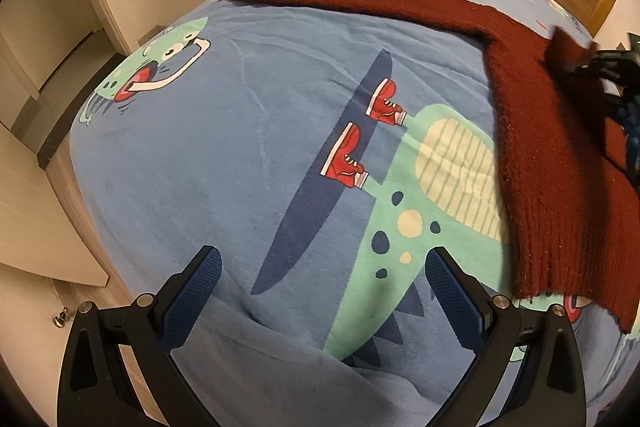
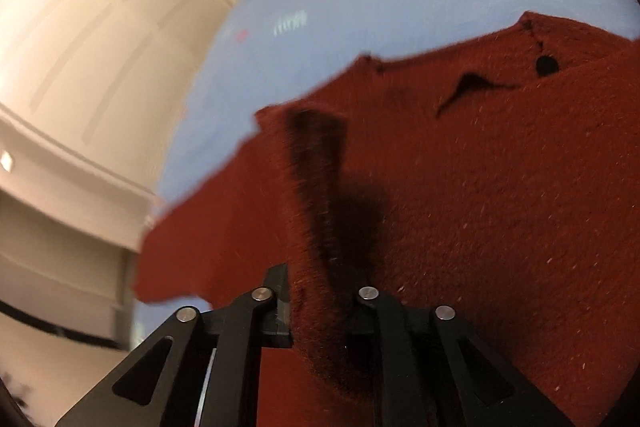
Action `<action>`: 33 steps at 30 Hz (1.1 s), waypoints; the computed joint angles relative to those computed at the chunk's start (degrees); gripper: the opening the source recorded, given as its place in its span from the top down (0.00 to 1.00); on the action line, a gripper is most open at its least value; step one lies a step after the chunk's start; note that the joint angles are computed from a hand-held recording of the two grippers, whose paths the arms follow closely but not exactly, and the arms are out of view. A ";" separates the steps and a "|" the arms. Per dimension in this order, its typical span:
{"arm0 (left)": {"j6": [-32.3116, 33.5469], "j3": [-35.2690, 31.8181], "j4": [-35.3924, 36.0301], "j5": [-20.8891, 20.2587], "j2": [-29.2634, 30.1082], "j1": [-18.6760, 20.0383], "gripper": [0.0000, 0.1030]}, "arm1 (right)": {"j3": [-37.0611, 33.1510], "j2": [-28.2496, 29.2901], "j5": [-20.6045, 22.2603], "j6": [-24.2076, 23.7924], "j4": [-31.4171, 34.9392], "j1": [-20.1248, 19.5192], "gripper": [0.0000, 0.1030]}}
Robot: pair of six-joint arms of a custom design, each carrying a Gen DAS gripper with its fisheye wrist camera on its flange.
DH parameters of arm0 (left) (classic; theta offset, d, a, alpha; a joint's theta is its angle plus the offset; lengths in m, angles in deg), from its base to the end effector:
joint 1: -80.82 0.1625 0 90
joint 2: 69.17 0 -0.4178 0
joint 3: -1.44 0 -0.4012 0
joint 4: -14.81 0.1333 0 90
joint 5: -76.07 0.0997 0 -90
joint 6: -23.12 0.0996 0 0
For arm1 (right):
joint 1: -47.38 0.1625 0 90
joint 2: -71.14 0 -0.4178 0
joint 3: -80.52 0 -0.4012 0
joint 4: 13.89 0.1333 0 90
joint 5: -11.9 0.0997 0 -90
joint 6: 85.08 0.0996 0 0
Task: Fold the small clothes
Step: 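Lift the gripped sweater side with the right tool and fold it over the body, then open the right tool over the folded sweater and pull it away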
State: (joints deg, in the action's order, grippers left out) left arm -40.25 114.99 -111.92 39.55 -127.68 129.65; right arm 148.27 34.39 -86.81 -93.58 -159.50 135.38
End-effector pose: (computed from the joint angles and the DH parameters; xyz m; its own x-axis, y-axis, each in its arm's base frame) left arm -0.1845 -0.5350 0.1024 -0.6850 -0.3781 -0.6228 0.0282 0.8404 -0.5412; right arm 0.0899 -0.8139 0.1579 -0.9795 -0.0379 0.1977 -0.1143 0.9130 -0.3915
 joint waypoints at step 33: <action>6.66 0.94 -10.17 3.64 0.29 -3.30 0.02 | 10.79 2.12 -19.24 -20.47 -18.57 4.28 0.45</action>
State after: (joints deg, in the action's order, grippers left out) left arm -33.59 115.93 -122.09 43.19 -127.40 126.35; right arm 159.06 36.51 -106.06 -114.04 -178.07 139.67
